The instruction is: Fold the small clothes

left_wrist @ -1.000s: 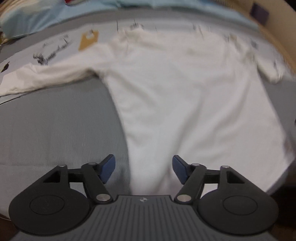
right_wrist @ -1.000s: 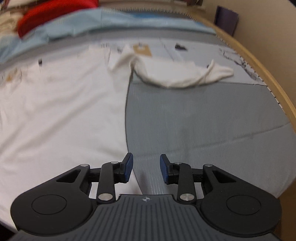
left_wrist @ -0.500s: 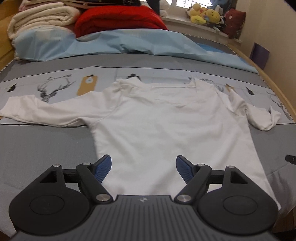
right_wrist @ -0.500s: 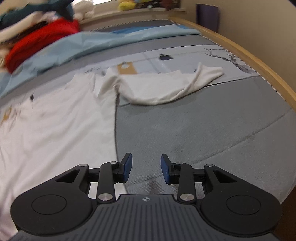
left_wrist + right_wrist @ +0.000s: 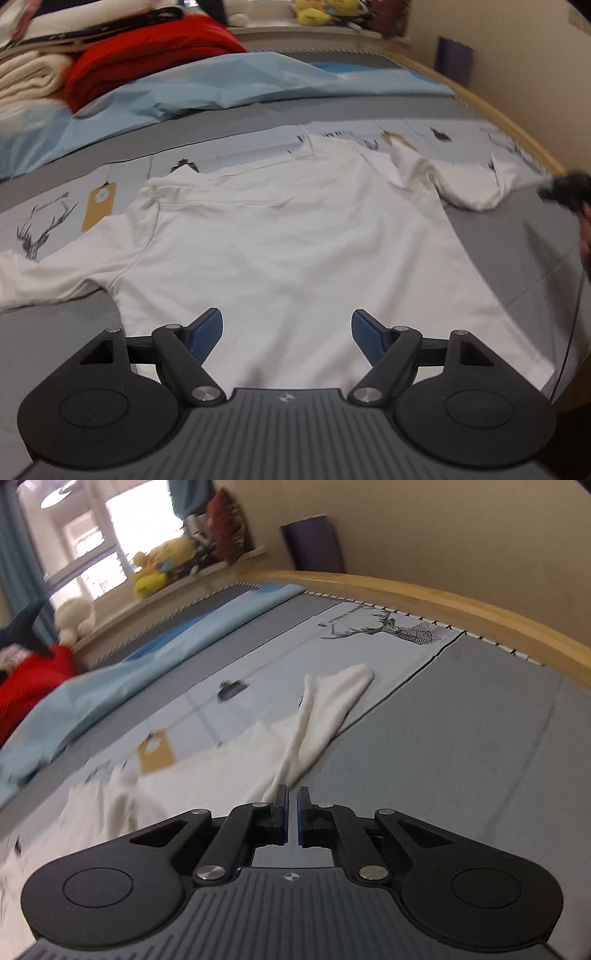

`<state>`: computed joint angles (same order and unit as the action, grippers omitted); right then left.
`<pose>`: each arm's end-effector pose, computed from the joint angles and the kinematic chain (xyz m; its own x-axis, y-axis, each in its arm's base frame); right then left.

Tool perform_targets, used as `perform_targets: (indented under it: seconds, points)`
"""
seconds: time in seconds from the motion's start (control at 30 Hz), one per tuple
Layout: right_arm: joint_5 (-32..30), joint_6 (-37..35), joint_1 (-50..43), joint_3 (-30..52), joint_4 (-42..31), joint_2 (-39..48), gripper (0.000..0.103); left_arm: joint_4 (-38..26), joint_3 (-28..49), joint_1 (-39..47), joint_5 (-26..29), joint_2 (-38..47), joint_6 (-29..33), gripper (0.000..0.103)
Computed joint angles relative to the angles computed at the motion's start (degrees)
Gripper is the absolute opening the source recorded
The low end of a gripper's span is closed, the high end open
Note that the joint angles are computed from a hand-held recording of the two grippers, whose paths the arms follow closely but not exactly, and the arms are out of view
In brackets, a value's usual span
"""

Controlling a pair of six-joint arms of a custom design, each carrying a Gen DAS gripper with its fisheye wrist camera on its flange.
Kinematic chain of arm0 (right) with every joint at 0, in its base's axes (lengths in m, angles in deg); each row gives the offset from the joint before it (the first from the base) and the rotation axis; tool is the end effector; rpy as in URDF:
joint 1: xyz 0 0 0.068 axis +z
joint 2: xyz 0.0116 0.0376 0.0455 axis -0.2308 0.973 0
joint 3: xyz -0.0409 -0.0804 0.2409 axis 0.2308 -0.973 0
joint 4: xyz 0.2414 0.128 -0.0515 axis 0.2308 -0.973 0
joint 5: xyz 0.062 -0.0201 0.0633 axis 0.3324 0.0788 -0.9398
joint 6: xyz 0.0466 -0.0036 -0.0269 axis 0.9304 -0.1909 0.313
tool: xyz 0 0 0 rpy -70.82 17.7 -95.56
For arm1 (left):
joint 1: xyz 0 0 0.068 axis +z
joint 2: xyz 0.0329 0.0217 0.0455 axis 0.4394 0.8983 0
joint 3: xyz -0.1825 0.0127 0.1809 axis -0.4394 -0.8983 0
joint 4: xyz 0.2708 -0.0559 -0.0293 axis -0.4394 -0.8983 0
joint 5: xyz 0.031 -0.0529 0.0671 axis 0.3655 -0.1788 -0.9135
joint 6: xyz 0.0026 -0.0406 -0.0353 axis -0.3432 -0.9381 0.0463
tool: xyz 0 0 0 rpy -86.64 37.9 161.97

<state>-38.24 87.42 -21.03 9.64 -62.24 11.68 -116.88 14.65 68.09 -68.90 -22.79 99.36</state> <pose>0.3496 -0.0380 0.2246 -0.6926 0.2261 -0.6850 0.0447 0.9613 0.2720 0.0696 0.0508 0.2649 -0.7768 -0.1818 -0.6029 -0.2539 0.9666 0.0357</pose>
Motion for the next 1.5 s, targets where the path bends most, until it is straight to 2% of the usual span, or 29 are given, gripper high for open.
perform_targets:
  seconds: [0.17,0.23,0.3,0.37,0.43,0.53,0.6,0.7,0.97,1.13,1.2,1.27,1.43,1.5]
  points:
    - [2.78,1.35,2.69,7.51,4.99,14.58,0.005,4.89,-4.38,-1.25,-4.57,2.90,3.10,0.081]
    - [3.28,2.49,3.71,11.05,6.00,19.14,0.012,7.39,-5.07,-0.01,-4.63,5.40,4.19,0.081]
    - [3.47,3.83,4.24,14.11,7.38,22.61,0.029,9.27,-4.95,0.54,-4.86,7.80,4.46,0.081]
    - [3.49,4.68,4.75,18.17,6.95,26.51,0.036,10.11,-4.03,1.37,-3.89,9.76,5.11,0.081]
    - [4.85,4.03,5.39,21.47,7.09,29.91,0.036,10.67,-3.33,1.15,-3.38,10.63,5.46,0.082]
    - [9.00,1.73,6.37,23.72,9.08,32.52,0.032,11.69,-3.60,-0.90,-4.59,10.89,4.82,0.082]
    - [12.12,1.00,6.60,25.16,9.12,33.69,0.004,12.06,-4.00,-2.32,-5.73,11.22,4.40,0.082]
    - [13.49,3.00,5.34,24.60,11.42,33.64,0.004,12.97,-4.33,-4.42,-6.75,11.70,3.22,0.082]
    - [21.78,8.11,-1.13,20.44,14.26,31.41,0.003,14.00,-4.94,-8.29,-8.62,11.63,0.64,0.082]
    - [16.25,10.32,-5.10,15.96,18.12,29.77,0.005,14.06,-5.19,-8.48,-8.46,11.72,0.64,0.082]
    - [15.60,12.81,-6.34,15.83,19.10,29.84,0.013,14.37,-5.25,-8.56,-8.43,12.15,0.67,0.082]
    - [12.69,16.32,-8.45,16.97,19.35,30.99,0.019,14.59,-5.42,-9.30,-8.66,12.36,0.13,0.082]
    - [3.12,21.64,-12.39,21.11,20.49,35.03,0.021,15.25,-6.46,-10.76,-9.70,12.77,0.31,0.082]
    - [1.24,23.25,-13.14,21.97,20.81,36.07,0.021,15.79,-6.88,-11.39,-10.21,13.00,-0.05,0.082]
